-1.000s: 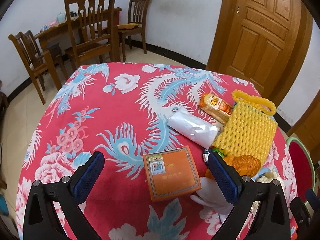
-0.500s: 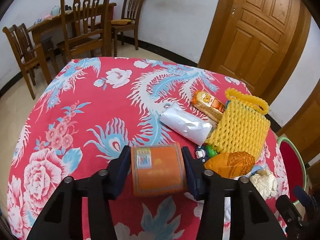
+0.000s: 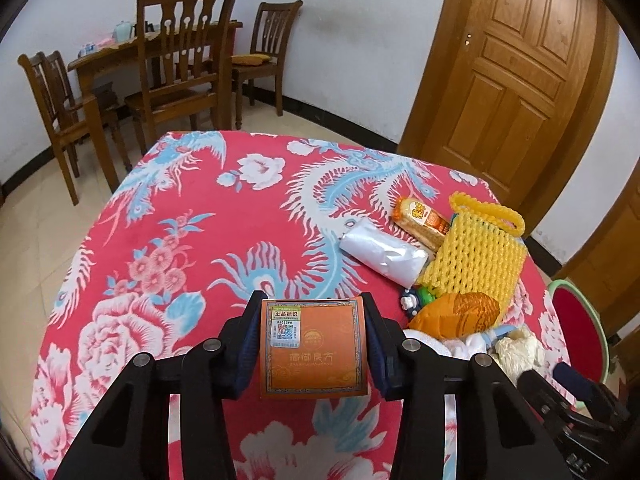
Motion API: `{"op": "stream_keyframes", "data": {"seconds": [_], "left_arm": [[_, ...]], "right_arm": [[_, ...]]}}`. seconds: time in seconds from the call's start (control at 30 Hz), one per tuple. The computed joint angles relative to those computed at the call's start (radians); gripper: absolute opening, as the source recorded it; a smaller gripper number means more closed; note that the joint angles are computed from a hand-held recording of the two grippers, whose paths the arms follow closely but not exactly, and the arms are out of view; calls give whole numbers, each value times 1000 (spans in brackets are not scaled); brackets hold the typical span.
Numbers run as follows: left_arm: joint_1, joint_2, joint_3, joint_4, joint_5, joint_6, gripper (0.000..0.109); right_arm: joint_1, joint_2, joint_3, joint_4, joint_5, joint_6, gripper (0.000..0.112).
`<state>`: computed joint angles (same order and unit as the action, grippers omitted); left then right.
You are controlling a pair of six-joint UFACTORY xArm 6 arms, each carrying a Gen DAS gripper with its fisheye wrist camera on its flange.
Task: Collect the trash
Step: 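Grasp the crumpled white paper ball with the right gripper while the left holds the box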
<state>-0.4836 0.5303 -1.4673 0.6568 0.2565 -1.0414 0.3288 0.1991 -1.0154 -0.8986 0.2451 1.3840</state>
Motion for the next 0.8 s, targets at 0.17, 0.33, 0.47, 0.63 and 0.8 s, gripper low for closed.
{"op": "stream_keyframes", "data": {"seconds": [0.17,0.33,0.47,0.63,0.8], "left_arm": [[10,-31,41,41,-24,-39,47],[14,-50,63,66,-33,-61,47],[18,-68,85,87,-44,-83,47],[19,-78,96,94,-52,-89,47],[17,-87,104,104,-58,-97,47]], "right_arm": [[4,38,-24,77,-19,-78,72],[1,76,-41,142,-36,-124,64],[-1,83,-47,117,-52,-97,58],[3,91,-51,133,-54,-113,58],[0,88,-48,97,-59,-73,56]]}}
